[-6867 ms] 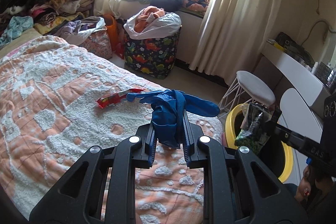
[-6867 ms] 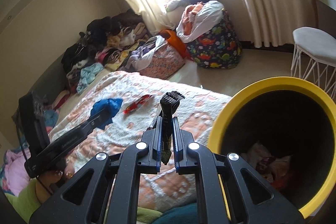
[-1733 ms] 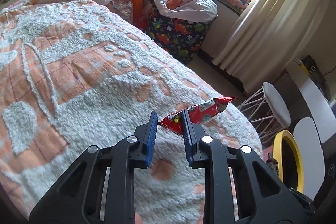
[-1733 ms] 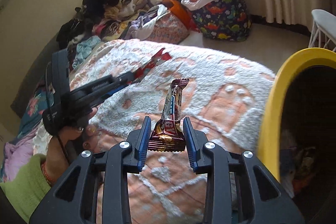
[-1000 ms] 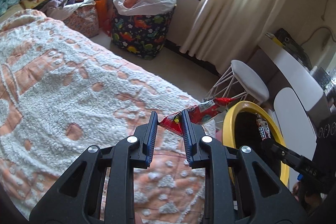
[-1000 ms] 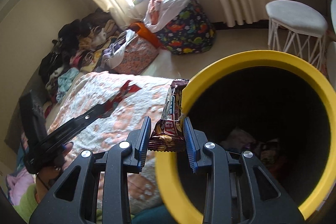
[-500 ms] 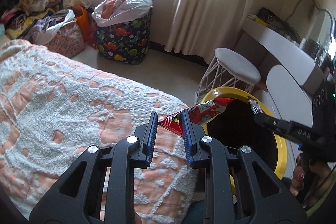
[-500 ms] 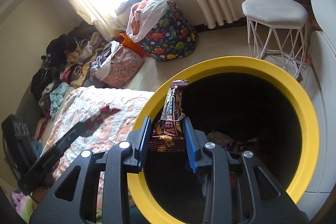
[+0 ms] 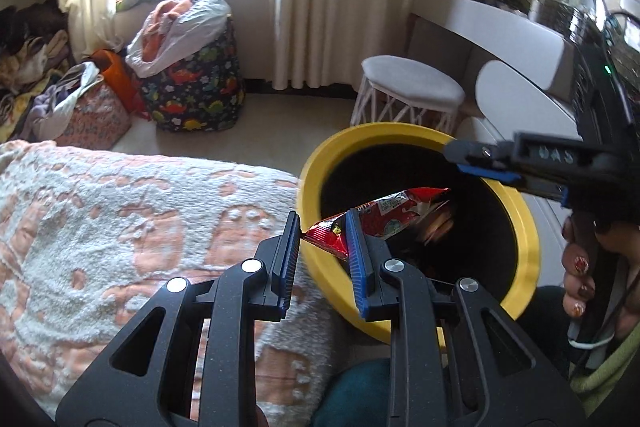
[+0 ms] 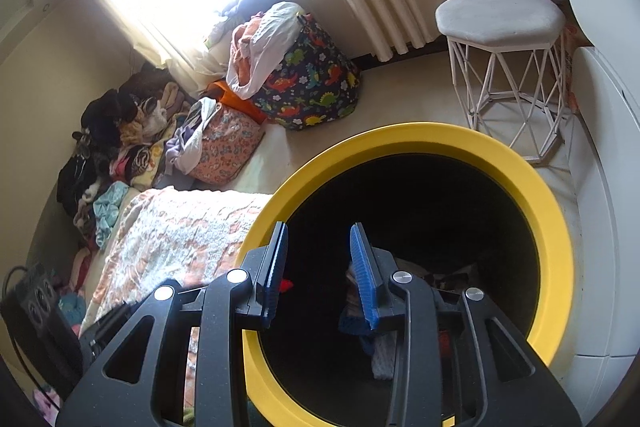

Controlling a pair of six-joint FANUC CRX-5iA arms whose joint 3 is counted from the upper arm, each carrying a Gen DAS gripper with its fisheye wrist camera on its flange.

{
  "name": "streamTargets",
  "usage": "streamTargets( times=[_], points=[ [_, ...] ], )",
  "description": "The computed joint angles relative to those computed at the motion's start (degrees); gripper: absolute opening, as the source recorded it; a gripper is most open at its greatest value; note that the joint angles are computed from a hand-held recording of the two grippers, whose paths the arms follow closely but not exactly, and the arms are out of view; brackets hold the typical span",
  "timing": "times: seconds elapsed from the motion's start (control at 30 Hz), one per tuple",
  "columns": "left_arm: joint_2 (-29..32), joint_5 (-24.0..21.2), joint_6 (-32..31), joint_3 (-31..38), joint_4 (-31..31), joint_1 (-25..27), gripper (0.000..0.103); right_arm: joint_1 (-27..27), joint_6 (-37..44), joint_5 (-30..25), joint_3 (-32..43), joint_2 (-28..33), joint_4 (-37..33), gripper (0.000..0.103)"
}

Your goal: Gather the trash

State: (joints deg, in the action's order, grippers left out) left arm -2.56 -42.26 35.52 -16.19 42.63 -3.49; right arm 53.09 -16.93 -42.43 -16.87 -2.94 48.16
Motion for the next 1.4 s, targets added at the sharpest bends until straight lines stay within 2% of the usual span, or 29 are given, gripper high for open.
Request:
streamTargets(
  times=[0.07, 0.13, 0.23, 0.33, 0.4, 0.47, 0.5, 0.57, 0.63, 0.7, 0.8, 0.9, 1.0, 1.17, 1.4],
  points=[
    [0.2, -1.0, -0.6, 0.1, -0.1, -0.6, 0.018, 0.1, -1.0, -0.4, -0.4, -0.4, 0.2, 0.035],
    [0.5, -2.1, -1.0, 0.1, -0.1, -0.9, 0.018, 0.1, -2.2, -0.7, -0.9, -0.8, 0.6, 0.042],
    [0.5, -3.1, -1.3, -0.2, -0.1, -1.3, 0.024, 0.4, -3.0, -1.7, -1.3, -1.5, 0.9, 0.047],
    [0.0, -2.8, -1.2, -0.8, -0.3, -1.5, 0.042, 1.0, -3.1, -3.1, -1.6, -2.2, 1.2, 0.054],
    [-0.4, -2.4, -0.6, -1.2, -0.6, -1.4, 0.046, 1.6, -3.3, -4.3, -1.8, -2.6, 1.7, 0.057],
    [-1.2, -2.1, -0.3, -2.0, -0.4, -1.1, 0.059, 2.4, -4.3, -5.6, -2.1, -3.0, 3.2, 0.062],
    [-1.5, -2.0, -0.2, -2.3, -0.2, -1.1, 0.061, 2.9, -4.6, -6.3, -2.2, -3.1, 3.9, 0.065],
    [-2.3, -1.4, 0.4, -3.0, 0.0, -0.6, 0.074, 3.6, -4.6, -7.3, -2.2, -3.2, 5.0, 0.068],
    [-3.4, -0.9, 1.6, -3.9, 0.3, 0.0, 0.084, 4.7, -4.7, -8.7, -2.1, -2.9, 6.2, 0.079],
    [-4.7, 0.0, 2.9, -4.9, 0.4, 0.7, 0.092, 5.6, -5.0, -9.8, -1.8, -2.4, 7.6, 0.080],
    [-6.4, 0.5, 3.6, -6.2, 0.7, 1.9, 0.092, 6.5, -4.6, -10.5, -1.6, -1.8, 9.9, 0.088],
    [-8.4, 0.8, 4.9, -7.4, 0.5, 3.5, 0.092, 7.9, -5.1, -11.7, -1.4, -0.8, 13.4, 0.089],
    [-10.5, 2.1, 8.4, -8.2, -1.8, 5.0, 0.092, 9.2, -5.8, -13.4, -1.1, 0.3, 16.8, 0.096],
    [-13.6, 3.9, 11.2, -9.9, -2.6, 8.0, 0.092, 11.2, -7.1, -14.7, -1.8, 1.5, 22.7, 0.096],
    [-18.6, 7.8, 9.8, -13.7, -2.0, 11.3, 0.092, 13.9, -8.1, -17.5, -1.8, 4.2, 30.1, 0.096]
  ],
)
